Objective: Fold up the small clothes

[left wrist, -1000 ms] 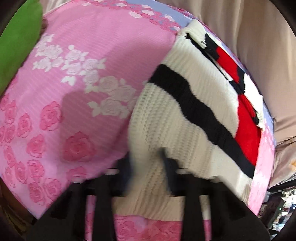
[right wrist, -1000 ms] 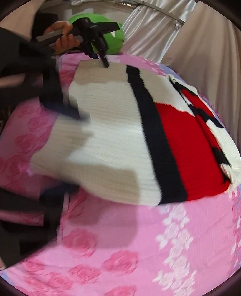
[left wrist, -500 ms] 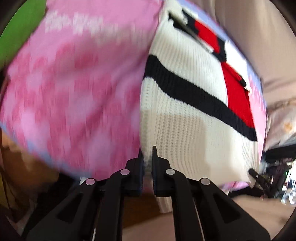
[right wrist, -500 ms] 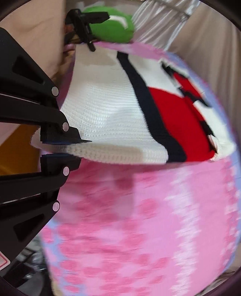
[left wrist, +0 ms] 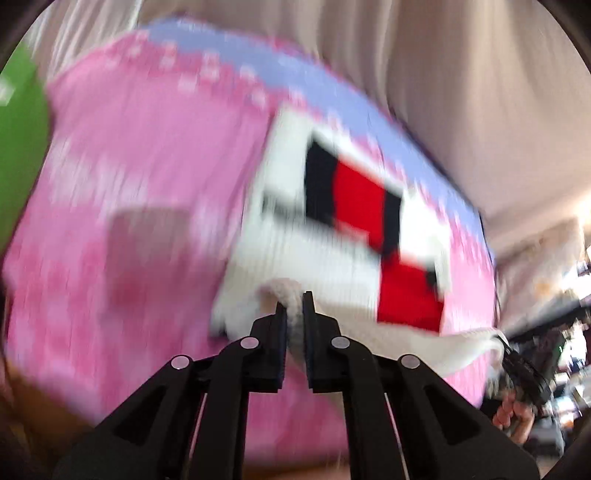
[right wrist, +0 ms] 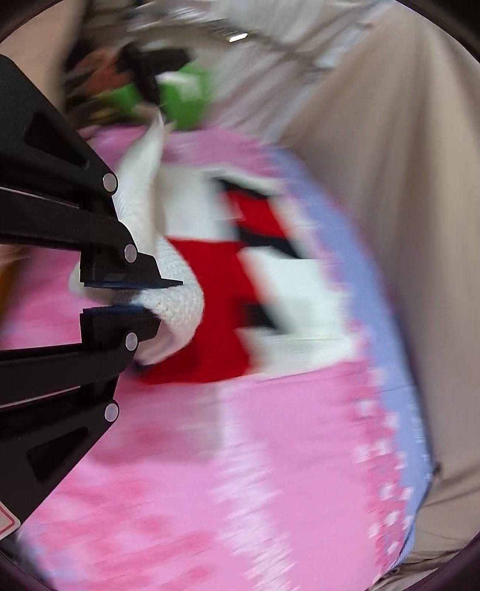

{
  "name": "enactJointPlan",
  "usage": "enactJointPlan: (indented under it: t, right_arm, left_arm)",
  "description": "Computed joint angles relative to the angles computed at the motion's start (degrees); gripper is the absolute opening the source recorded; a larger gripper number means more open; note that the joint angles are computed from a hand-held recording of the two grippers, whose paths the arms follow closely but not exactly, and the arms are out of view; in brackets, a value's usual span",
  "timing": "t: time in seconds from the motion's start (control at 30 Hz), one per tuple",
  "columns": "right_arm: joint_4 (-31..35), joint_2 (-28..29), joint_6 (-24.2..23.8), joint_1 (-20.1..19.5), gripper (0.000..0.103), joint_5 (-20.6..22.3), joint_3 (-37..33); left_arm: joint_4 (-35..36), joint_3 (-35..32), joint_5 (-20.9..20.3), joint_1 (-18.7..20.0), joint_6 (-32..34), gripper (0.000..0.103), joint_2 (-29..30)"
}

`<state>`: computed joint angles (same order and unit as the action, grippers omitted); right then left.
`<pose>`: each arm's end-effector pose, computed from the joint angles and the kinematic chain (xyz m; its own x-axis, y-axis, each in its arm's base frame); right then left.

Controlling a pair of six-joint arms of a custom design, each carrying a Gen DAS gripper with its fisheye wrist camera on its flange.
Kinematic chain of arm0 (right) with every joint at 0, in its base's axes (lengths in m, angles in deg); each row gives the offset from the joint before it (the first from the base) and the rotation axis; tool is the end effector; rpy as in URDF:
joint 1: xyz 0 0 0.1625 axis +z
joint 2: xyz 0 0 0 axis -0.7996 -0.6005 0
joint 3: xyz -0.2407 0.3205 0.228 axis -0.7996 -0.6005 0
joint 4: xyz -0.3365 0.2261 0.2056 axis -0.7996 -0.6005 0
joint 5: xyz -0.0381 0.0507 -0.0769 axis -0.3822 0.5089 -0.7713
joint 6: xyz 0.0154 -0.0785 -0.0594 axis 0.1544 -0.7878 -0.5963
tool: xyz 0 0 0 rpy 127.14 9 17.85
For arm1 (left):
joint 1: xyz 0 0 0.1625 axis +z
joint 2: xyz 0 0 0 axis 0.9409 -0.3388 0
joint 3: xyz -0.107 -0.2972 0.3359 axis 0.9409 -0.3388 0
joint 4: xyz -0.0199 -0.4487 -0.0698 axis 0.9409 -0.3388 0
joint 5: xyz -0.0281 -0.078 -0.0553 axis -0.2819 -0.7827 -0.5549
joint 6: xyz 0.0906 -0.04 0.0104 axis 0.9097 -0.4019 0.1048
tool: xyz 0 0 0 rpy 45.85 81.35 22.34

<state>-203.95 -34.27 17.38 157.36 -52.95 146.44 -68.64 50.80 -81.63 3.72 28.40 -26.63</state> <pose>0.1708 -0.3478 0.1471 -0.9076 0.4011 0.1237 0.1710 0.6225 -0.7637 -0.0153 -0.6308 0.2894 -0.9359 0.2303 -0.2666 0.2839 0.9411 -0.1835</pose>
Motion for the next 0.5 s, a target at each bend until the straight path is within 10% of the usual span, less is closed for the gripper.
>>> enactJointPlan:
  t: [0.07, 0.23, 0.3, 0.37, 0.5]
  right_arm:
    - [-4.42, 3.03, -5.48, -5.96, 0.009, 4.05, -4.15]
    - [-7.88, 10.9, -3.5, -7.71, 0.026, -5.62, -11.67]
    - [-15.43, 13.4, -4.81, -6.48, 0.056, -6.98, -10.79]
    - [-18.04, 15.12, -6.42, -5.48, 0.062, -7.77, -10.76]
    - [-13.58, 14.94, -8.0, -6.59, 0.062, -8.54, -11.19]
  left_arm:
    - [-5.97, -3.53, 0.95, -0.43, 0.06, 0.012, 6.39]
    - [-20.86, -5.03, 8.74, -1.91, 6.19, 0.051, 13.76]
    - [-21.01, -4.5, 5.89, -1.35, 6.53, 0.066, 12.97]
    - [-22.15, -3.18, 3.11, -0.74, 7.3, 0.079, 11.84]
    - [-22.75, -3.29, 6.73, -1.23, 10.42, 0.079, 13.3]
